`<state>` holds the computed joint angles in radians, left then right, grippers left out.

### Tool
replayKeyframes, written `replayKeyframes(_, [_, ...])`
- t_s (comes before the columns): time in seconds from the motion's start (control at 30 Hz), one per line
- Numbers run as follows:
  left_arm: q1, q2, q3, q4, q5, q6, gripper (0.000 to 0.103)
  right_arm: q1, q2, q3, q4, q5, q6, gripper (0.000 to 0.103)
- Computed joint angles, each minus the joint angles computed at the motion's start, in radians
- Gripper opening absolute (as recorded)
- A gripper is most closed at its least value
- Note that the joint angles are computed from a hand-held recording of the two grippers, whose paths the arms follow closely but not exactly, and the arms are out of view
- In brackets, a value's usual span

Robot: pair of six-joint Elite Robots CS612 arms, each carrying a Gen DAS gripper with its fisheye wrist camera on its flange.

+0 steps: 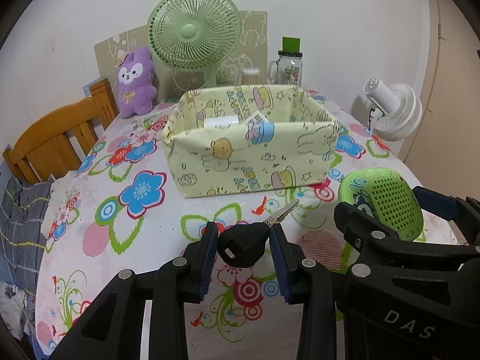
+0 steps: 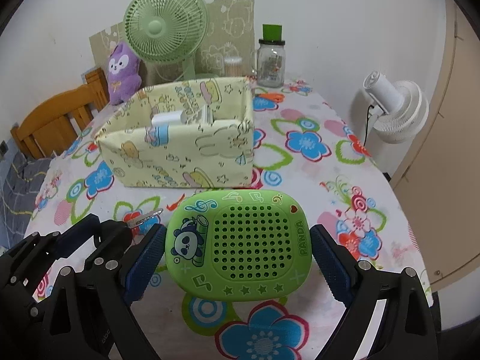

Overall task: Organize rigid objects
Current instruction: 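Lift and carry the key and green speaker over the yellow basket with both grippers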

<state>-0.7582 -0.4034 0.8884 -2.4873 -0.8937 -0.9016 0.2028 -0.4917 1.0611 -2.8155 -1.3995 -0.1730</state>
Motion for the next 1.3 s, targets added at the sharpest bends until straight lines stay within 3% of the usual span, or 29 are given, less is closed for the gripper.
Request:
replayKeyframes(0.73, [-0.001, -0.017, -0.031, -0.007, 0.079, 0.05, 0.036, -0.011, -0.021, -0.017, -0.062, 0.059, 0.021, 0.095])
replayKeyframes(1.3, [0.014, 0.003, -0.091, 0.003, 0.085, 0.086, 0.036, -0.009, -0.001, -0.08, -0.04, 0.097, 0.02, 0.095])
